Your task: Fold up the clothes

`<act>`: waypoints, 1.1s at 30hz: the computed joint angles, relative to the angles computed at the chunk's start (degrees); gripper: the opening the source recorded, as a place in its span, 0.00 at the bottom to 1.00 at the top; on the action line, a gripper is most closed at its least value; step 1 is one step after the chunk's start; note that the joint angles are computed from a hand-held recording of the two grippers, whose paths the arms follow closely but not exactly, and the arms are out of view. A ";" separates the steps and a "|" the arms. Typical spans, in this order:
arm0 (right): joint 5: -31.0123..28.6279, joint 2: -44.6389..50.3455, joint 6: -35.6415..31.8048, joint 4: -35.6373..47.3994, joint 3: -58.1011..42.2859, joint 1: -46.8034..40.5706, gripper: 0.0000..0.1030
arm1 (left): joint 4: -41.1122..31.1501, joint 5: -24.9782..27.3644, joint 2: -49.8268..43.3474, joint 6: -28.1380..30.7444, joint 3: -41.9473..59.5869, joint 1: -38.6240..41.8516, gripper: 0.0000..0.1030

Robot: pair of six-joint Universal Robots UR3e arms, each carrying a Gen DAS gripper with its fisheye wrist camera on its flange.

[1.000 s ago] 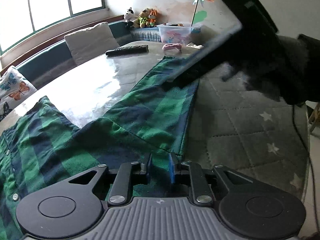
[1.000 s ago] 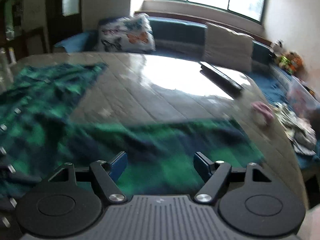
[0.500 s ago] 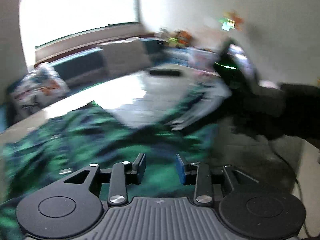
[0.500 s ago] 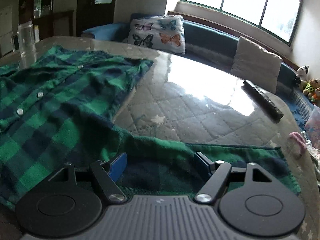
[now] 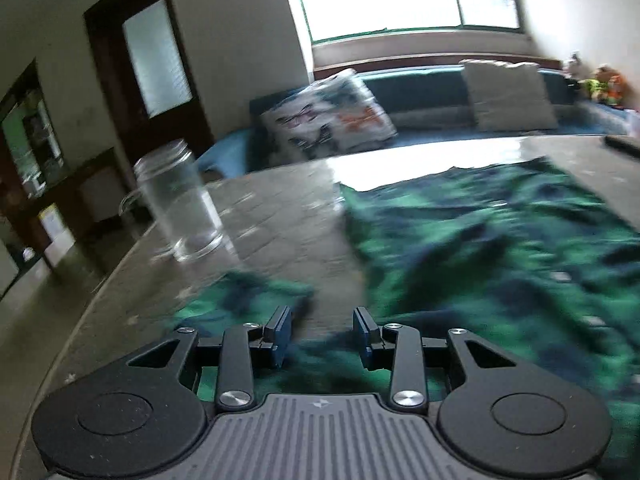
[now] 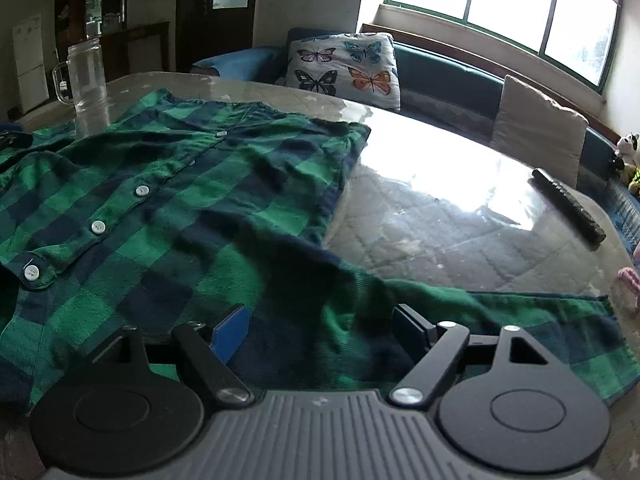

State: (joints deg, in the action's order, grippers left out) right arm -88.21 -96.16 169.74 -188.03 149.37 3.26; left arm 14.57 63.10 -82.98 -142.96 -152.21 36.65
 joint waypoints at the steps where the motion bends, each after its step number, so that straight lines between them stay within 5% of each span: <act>1: -0.25 0.76 0.64 -0.70 0.03 0.42 0.80 | 1.24 0.86 -3.28 0.11 1.79 -0.33 0.36; 13: 1.01 4.43 5.71 -8.49 3.05 -1.30 0.93 | 5.39 3.74 -21.56 1.76 12.57 -3.20 0.36; 17: 0.55 5.64 6.64 -9.85 3.08 -0.99 0.96 | 3.63 2.29 -22.24 1.32 14.02 -1.92 0.08; 26: -2.20 6.32 7.34 -6.97 0.13 1.72 0.97 | 0.98 -8.45 -12.71 -5.15 11.75 14.52 0.04; 33: -4.22 7.56 7.44 -4.99 -2.67 4.34 0.97 | 0.84 -11.68 -11.05 -7.62 10.18 28.02 0.04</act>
